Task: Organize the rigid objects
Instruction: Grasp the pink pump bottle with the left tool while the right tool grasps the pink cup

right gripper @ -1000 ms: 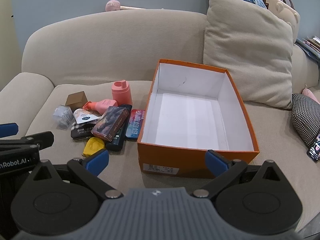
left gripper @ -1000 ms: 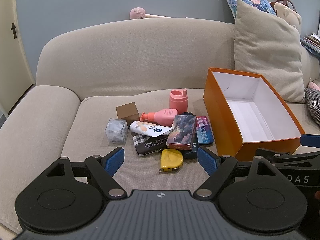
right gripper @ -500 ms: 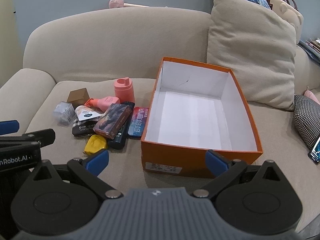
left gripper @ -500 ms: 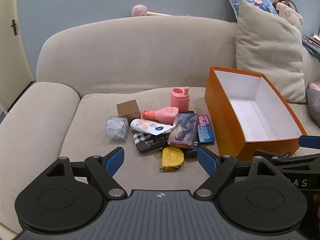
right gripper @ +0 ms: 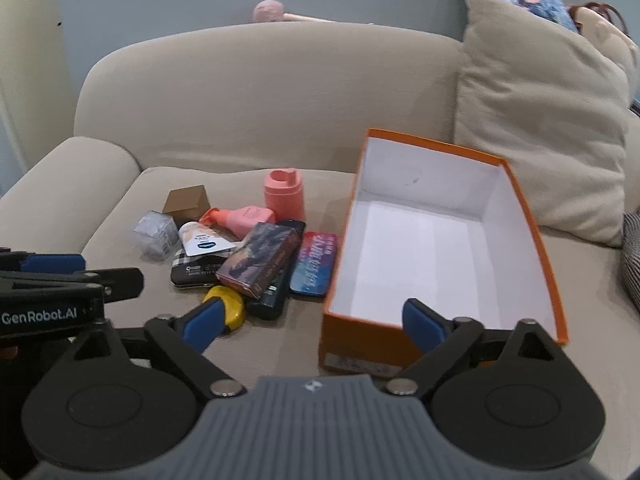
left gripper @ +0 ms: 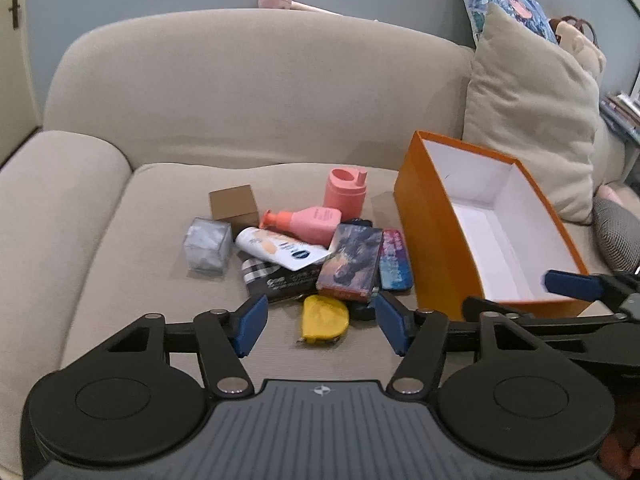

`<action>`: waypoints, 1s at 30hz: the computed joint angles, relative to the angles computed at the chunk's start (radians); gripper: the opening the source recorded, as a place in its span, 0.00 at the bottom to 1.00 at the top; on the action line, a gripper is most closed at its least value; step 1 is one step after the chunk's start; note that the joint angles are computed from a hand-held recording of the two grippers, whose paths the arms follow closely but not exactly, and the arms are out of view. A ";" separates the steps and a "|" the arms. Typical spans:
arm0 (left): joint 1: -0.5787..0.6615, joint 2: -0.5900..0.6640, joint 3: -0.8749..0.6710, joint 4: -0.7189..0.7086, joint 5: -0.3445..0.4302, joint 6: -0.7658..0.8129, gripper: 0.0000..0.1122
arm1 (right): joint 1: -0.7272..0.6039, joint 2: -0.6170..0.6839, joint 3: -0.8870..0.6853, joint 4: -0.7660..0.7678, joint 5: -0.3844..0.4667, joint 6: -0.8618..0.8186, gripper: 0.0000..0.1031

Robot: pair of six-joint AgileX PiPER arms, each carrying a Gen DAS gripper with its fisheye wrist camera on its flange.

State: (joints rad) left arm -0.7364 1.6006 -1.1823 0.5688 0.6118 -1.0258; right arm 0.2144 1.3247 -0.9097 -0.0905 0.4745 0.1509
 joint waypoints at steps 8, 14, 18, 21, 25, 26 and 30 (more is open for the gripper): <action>0.175 0.136 -0.181 -0.405 -0.040 0.409 0.50 | -0.033 0.210 -0.204 0.163 0.005 -0.220 0.78; 0.328 0.345 -0.440 -0.752 0.080 0.585 0.50 | -0.062 0.437 -0.479 0.252 0.095 -0.339 0.67; 0.371 0.501 -0.656 -0.808 0.204 0.532 0.49 | -0.064 0.595 -0.690 0.241 0.173 -0.336 0.67; 0.389 0.619 -0.822 -0.813 0.293 0.457 0.47 | -0.064 0.723 -0.863 0.242 0.241 -0.335 0.61; 0.419 0.791 -1.083 -0.809 0.449 0.346 0.46 | -0.072 0.905 -1.133 0.252 0.387 -0.327 0.61; 0.431 0.827 -1.136 -0.829 0.473 0.327 0.46 | -0.074 0.951 -1.207 0.256 0.434 -0.322 0.61; 0.457 0.900 -1.236 -0.886 0.503 0.263 0.47 | -0.082 1.101 -1.451 0.297 0.585 -0.340 0.70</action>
